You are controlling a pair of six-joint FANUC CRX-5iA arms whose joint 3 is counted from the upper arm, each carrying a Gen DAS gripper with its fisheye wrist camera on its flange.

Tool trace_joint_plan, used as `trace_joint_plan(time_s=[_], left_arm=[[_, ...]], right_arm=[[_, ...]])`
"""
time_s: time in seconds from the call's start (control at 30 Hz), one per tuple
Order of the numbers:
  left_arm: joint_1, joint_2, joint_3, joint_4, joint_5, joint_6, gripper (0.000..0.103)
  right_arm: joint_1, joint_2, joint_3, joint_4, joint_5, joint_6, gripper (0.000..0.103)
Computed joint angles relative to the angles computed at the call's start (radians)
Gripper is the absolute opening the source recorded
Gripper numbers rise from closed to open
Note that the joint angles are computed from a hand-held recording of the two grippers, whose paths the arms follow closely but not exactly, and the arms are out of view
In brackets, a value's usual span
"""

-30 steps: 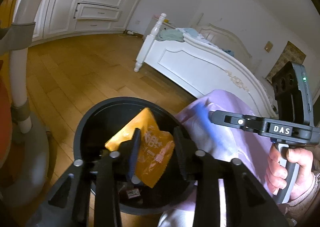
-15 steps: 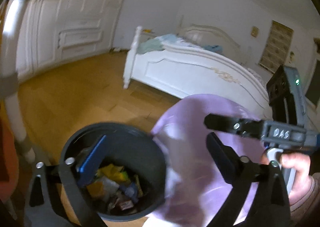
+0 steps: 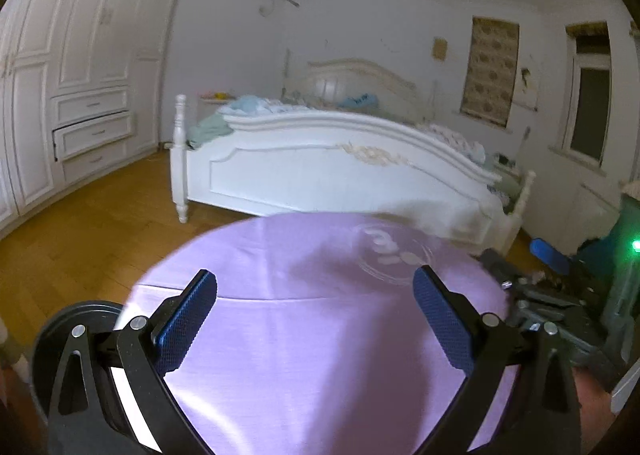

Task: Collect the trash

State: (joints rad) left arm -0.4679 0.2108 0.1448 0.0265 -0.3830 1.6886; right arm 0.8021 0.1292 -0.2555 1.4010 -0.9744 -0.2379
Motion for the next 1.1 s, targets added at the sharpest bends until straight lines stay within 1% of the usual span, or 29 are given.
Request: trace_joint_plan(time_s=[0.03, 0.1, 0.13, 0.17, 0.2, 0.23, 0.33, 0.37, 0.4, 0.5, 0.57, 0.77, 0.87, 0.9, 1.0, 1.07, 1.1], left_arm=[[-0.015, 0.016, 0.03, -0.047, -0.02, 0.038, 0.098], [-0.056, 0.059, 0.11, -0.177, -0.063, 0.143, 0.098], [-0.075, 0.079, 0.148, -0.247, -0.083, 0.204, 0.098], [-0.09, 0.096, 0.173, -0.289, -0.102, 0.239, 0.098], [-0.096, 0.11, 0.187, -0.291, -0.111, 0.238, 0.098], [-0.094, 0.122, 0.189, -0.257, -0.108, 0.204, 0.098], [-0.105, 0.143, 0.21, -0.259, -0.137, 0.206, 0.098], [-0.104, 0.148, 0.209, -0.243, -0.141, 0.187, 0.098], [-0.109, 0.155, 0.219, -0.244, -0.154, 0.184, 0.098], [-0.109, 0.163, 0.225, -0.237, -0.181, 0.177, 0.098], [-0.108, 0.162, 0.219, -0.231, -0.177, 0.177, 0.098], [-0.118, 0.143, 0.203, -0.301, -0.143, 0.241, 0.098], [-0.116, 0.143, 0.204, -0.288, -0.152, 0.221, 0.098], [-0.121, 0.144, 0.214, -0.307, -0.167, 0.237, 0.098], [-0.145, 0.141, 0.247, -0.416, -0.221, 0.33, 0.098], [-0.156, 0.132, 0.246, -0.474, -0.23, 0.383, 0.098], [-0.153, 0.126, 0.237, -0.472, -0.223, 0.381, 0.098]], right_arm=[[-0.006, -0.018, -0.034, 0.018, -0.025, -0.054, 0.099], [-0.011, -0.031, -0.065, 0.02, -0.072, -0.088, 0.099], [-0.008, -0.028, -0.058, -0.019, -0.097, -0.056, 0.099], [-0.009, -0.023, -0.051, -0.052, -0.113, -0.028, 0.099], [-0.009, -0.018, -0.049, -0.064, -0.114, -0.028, 0.099], [-0.013, -0.022, -0.049, -0.079, -0.107, -0.032, 0.099], [-0.023, -0.044, -0.091, -0.027, -0.08, -0.127, 0.099], [-0.026, -0.044, -0.095, -0.02, -0.08, -0.138, 0.099], [-0.01, -0.046, -0.095, -0.02, -0.097, -0.145, 0.099], [-0.009, -0.058, -0.119, 0.019, -0.104, -0.19, 0.099], [-0.006, -0.065, -0.136, 0.047, -0.113, -0.221, 0.099], [0.019, -0.065, -0.14, 0.065, -0.147, -0.238, 0.099], [0.013, -0.064, -0.134, 0.069, -0.145, -0.23, 0.099], [0.013, -0.064, -0.135, 0.071, -0.146, -0.231, 0.099], [0.004, -0.066, -0.136, 0.075, -0.136, -0.232, 0.099], [0.006, -0.065, -0.134, 0.074, -0.138, -0.231, 0.099], [0.008, -0.064, -0.134, 0.075, -0.14, -0.231, 0.099]])
